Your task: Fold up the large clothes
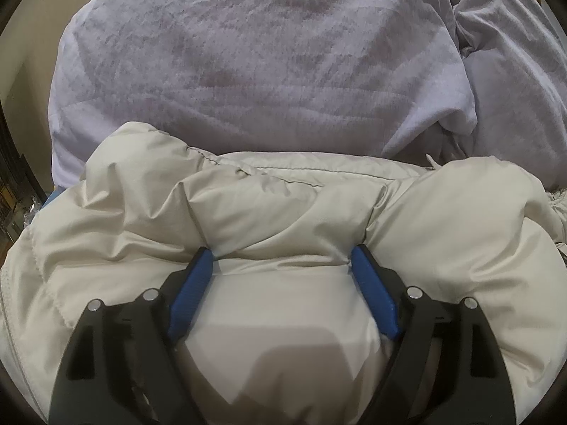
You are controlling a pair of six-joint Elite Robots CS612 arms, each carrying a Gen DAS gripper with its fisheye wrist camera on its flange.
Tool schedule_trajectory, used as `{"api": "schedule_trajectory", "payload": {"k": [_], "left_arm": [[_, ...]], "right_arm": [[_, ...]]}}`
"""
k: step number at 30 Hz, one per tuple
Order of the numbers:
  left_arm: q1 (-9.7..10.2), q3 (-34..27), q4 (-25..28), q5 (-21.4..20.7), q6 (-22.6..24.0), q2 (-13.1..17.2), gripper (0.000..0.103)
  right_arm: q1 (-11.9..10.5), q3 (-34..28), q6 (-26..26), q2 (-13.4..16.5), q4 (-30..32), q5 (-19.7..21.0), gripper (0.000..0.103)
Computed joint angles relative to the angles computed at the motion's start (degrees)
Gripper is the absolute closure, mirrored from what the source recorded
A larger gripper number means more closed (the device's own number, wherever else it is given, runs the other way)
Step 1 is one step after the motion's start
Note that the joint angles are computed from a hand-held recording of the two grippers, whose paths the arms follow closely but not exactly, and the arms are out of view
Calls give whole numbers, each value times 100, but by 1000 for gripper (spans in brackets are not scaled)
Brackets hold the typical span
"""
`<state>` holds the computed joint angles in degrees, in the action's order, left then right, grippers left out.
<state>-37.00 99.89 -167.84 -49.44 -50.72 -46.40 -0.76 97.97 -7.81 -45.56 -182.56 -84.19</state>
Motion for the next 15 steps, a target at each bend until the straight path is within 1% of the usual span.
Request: {"api": "schedule_trajectory", "payload": {"k": [9,15], "left_arm": [[55,-12,-77,-37,48,26,22],[4,88,-77,-4,-15,-44,22]], "right_arm": [[-3,-78,-6,27,146,-1,26],[-9,-116,14,39,216,15,25]]}}
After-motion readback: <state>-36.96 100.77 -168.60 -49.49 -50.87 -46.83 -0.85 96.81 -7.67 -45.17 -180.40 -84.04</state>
